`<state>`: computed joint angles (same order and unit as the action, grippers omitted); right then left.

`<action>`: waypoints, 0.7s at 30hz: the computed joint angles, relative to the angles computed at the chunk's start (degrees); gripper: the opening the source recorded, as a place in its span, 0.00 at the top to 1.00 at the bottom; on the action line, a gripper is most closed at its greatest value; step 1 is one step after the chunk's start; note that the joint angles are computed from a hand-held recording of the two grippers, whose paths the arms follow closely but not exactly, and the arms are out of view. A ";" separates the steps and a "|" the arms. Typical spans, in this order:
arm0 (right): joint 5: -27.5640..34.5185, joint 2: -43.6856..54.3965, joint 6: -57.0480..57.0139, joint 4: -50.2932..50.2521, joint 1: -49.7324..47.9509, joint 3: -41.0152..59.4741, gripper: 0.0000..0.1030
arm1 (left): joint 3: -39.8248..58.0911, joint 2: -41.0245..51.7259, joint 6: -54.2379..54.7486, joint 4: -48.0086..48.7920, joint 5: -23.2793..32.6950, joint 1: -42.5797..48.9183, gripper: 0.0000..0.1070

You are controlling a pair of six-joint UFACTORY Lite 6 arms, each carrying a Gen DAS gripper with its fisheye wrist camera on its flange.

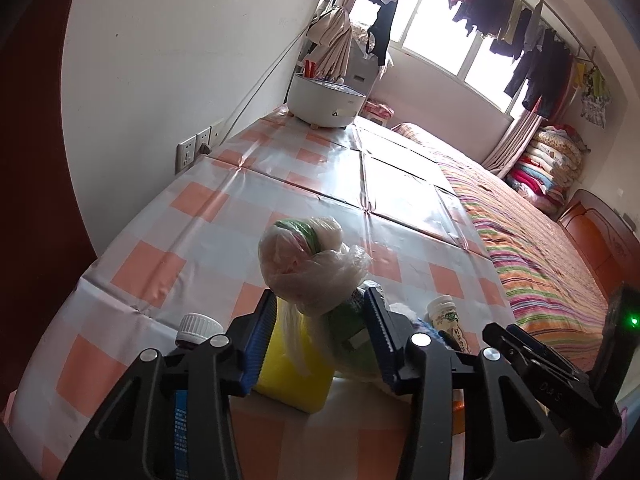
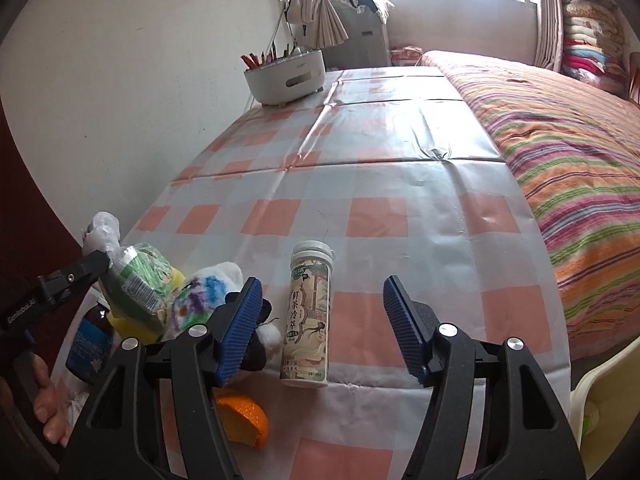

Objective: Collect trash
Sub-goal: 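Grasp the white plastic bag with the left tool while right tool grasps the white tube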

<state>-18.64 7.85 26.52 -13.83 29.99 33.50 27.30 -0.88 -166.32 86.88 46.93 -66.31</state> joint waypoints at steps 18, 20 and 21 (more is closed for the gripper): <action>10.73 20.28 0.50 -1.16 1.58 20.09 0.72 | -0.48 -0.43 -0.23 3.23 -0.28 -0.42 0.81; 9.64 19.97 5.64 -6.25 0.98 19.52 0.72 | -0.63 -0.59 -0.70 3.57 0.10 -0.65 0.82; 9.27 19.80 6.29 -6.79 0.78 19.25 0.73 | -0.80 -0.81 -0.95 3.78 0.26 -0.76 0.82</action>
<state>-9.36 27.65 32.80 -20.61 30.77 52.75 26.49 -1.68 -167.26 90.66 47.19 -67.07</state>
